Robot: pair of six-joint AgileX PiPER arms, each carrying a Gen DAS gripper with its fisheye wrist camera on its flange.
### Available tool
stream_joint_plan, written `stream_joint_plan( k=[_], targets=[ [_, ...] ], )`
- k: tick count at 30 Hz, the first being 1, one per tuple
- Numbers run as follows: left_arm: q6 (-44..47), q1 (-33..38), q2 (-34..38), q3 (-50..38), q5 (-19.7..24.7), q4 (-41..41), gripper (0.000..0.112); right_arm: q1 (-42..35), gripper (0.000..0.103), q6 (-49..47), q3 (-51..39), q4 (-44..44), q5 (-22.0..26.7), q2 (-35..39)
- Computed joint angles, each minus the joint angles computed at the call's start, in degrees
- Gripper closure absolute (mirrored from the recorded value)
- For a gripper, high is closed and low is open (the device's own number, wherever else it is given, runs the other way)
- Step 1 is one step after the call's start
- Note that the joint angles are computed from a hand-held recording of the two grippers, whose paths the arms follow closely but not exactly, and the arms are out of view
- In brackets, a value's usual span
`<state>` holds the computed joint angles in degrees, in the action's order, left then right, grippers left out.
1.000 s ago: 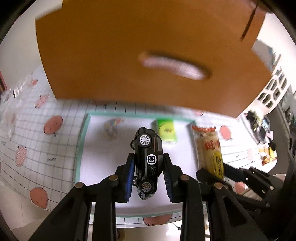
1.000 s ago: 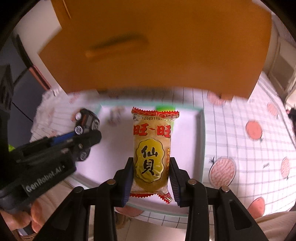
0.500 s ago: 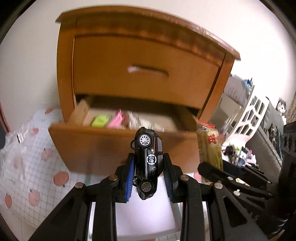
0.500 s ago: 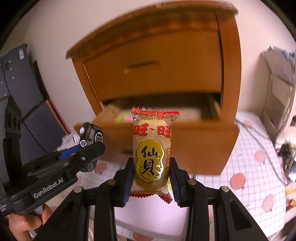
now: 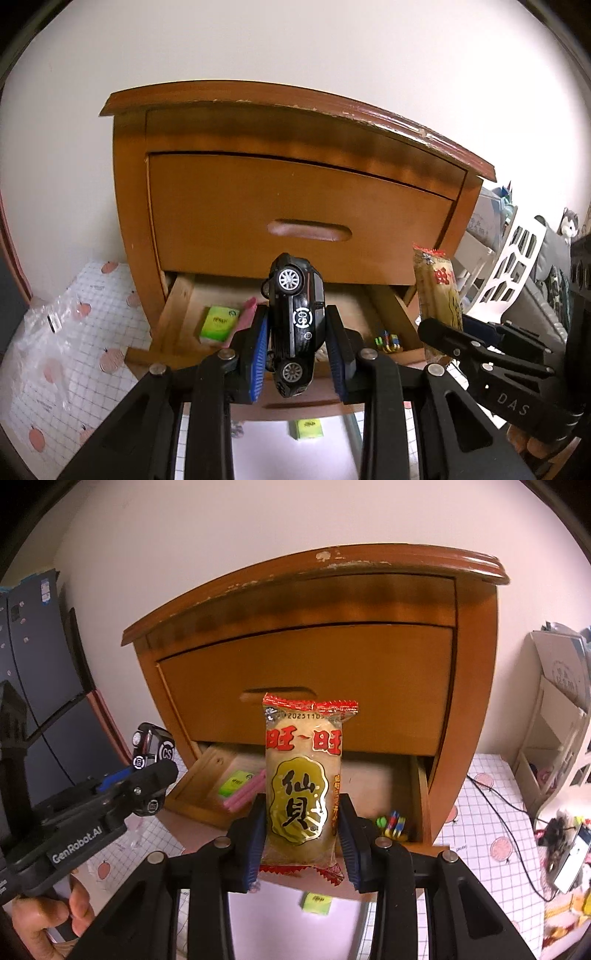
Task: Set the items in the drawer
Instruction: 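Carry the toy car with the left tool while the right tool carries the cracker packet to the drawer, then open the left tool to drop the car in the drawer while the right tool releases the packet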
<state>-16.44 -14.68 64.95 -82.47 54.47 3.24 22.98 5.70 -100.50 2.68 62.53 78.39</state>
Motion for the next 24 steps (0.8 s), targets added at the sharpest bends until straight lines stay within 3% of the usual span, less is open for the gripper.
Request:
stream_joint_plan(
  k=[24],
  targets=[
    [2.0, 2.4, 13.1, -7.0, 1.6, -0.2, 0.082, 0.4, 0.065, -1.9, -13.0, -7.6, 7.2, 14.7]
  ],
)
